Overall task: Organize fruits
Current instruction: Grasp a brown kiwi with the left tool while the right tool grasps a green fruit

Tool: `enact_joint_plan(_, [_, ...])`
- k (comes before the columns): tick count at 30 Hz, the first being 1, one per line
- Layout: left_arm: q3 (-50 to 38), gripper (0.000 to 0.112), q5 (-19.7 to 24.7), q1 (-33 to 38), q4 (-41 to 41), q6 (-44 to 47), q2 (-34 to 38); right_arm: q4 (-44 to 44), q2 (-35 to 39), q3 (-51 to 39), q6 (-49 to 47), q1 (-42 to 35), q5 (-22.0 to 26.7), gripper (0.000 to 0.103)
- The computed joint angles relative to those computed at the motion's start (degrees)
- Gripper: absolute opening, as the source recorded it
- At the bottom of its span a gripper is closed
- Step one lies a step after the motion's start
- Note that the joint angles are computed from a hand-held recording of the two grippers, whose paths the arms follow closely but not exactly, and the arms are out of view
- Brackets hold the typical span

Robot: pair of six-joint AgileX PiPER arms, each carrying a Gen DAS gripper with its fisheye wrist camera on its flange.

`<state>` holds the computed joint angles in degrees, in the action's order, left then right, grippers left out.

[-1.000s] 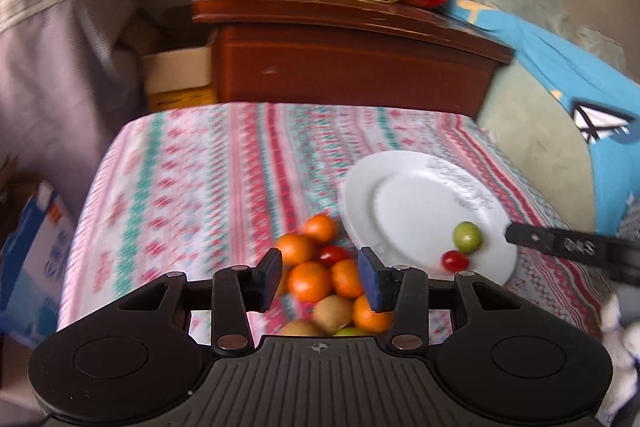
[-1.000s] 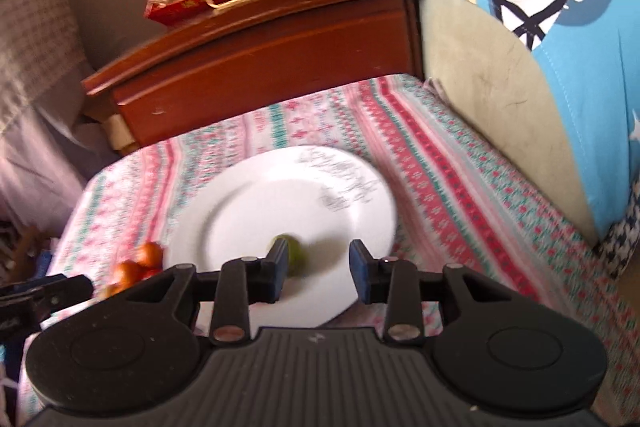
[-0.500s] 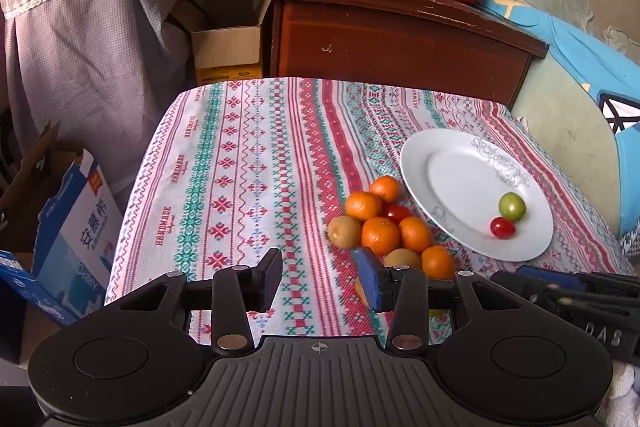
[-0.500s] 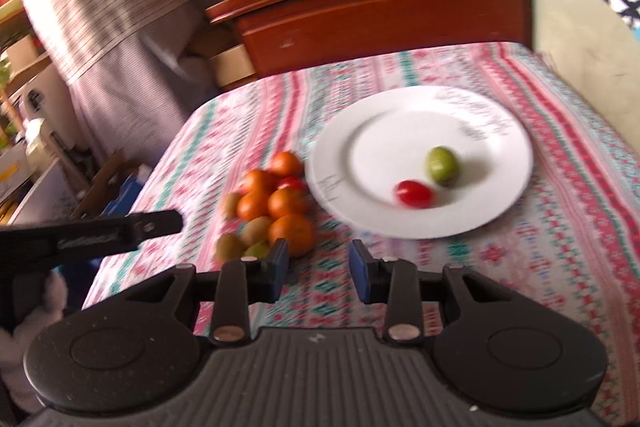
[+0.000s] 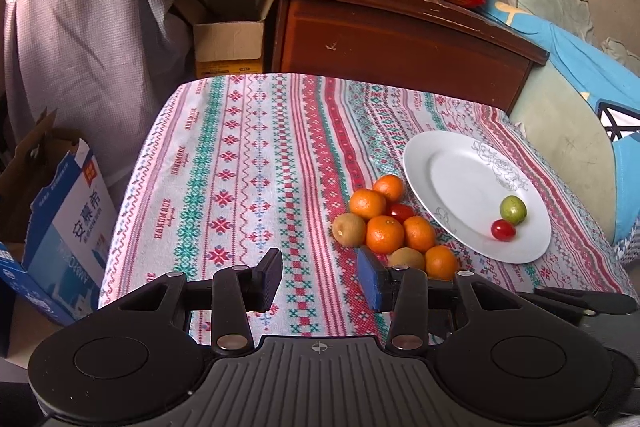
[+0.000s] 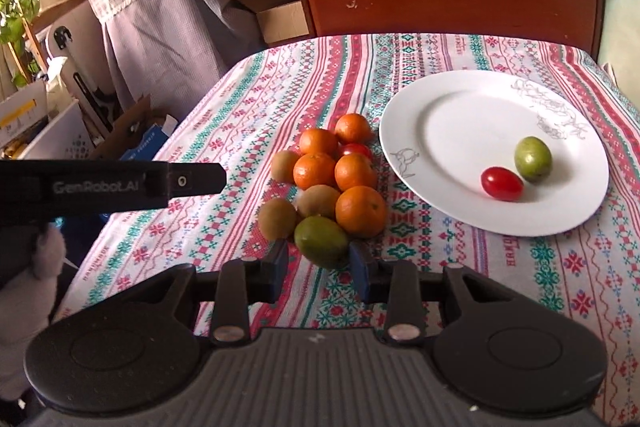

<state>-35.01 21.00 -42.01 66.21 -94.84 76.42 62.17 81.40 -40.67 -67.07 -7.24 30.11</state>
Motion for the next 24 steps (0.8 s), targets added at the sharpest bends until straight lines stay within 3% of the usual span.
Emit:
enact_joint_plan(6, [0.1,0.040,-1.5,-0.8,1.5,-0.3,1.0,1.8,0.7,0.2,-2.1,-0.5,0.1,0.032])
enact_joint_plan(14, [0.1,0.039,-2.8,-2.0,3.8,-1.8,3.5,-5.5,-3.6,1.0,3.9,-4.7,3.5,0.032])
enact_joint_plan(24, [-0.7,0.036,-2.2,-4.9,18.4,-13.5,8.7,-6.2,-2.2,0.8,6.5,-6.4,2.5,0.033])
